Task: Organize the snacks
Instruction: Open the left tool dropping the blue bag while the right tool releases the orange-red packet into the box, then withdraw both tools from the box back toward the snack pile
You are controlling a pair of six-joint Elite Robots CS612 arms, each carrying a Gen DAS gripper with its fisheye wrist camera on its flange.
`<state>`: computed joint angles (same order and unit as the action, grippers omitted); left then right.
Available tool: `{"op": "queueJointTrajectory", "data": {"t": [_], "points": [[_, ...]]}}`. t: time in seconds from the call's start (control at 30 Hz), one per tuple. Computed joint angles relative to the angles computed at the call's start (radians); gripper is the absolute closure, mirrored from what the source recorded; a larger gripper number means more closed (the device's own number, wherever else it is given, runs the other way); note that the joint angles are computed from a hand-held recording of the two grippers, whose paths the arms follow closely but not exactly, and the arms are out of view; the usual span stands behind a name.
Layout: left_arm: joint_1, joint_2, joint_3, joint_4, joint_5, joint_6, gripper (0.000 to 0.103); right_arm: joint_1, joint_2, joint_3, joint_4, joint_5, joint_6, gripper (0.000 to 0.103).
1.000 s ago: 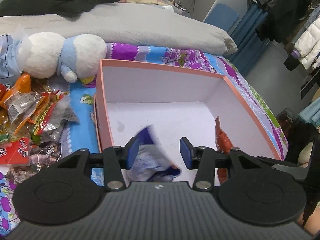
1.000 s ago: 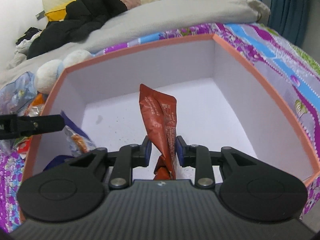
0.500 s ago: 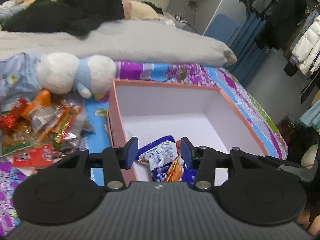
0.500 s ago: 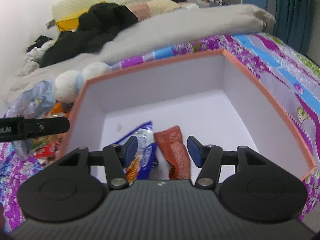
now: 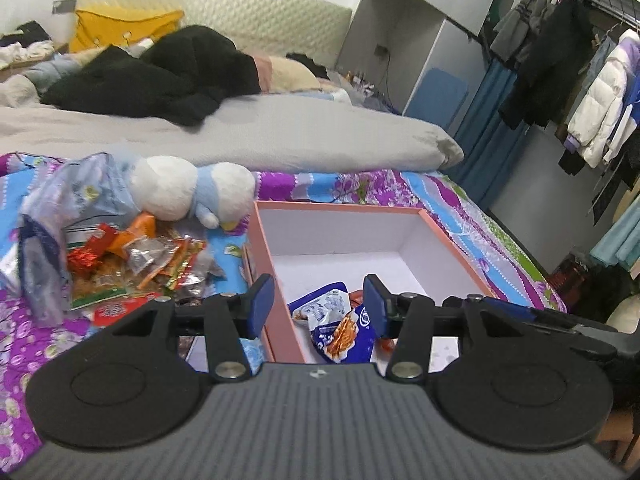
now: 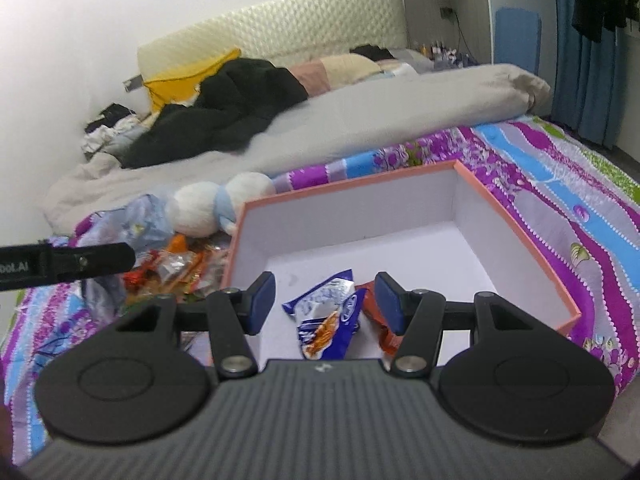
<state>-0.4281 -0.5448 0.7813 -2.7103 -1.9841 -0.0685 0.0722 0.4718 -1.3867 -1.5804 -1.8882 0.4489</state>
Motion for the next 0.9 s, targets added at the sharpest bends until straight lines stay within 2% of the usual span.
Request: {"op": "queueJointTrajectory", "data": {"t": [0.3, 0.47, 0.7, 0.9], "points": [[0.026, -0.119, 0.216, -0.137, 0.003, -0.028, 0.044, 0.043, 0.007, -0.044, -0.009, -0.015, -0.021, 0.045], [0.044, -0.170, 0.311, -0.197, 0.021, -0.044, 0.035, 0.068, 0.012, -0.059, -0.010, -0.025, -0.029, 0.045], [0.066, -0.226, 0.419, -0.262, 0.059, -0.045, 0.034, 0.101, 0.024, -0.077, -0.014, -0.026, -0.027, 0.045], [0.083, -0.266, 0.505, -0.310, 0.092, -0.050, 0.033, 0.125, 0.037, -0.083, -0.050, 0.033, -0.077, 0.045]]}}
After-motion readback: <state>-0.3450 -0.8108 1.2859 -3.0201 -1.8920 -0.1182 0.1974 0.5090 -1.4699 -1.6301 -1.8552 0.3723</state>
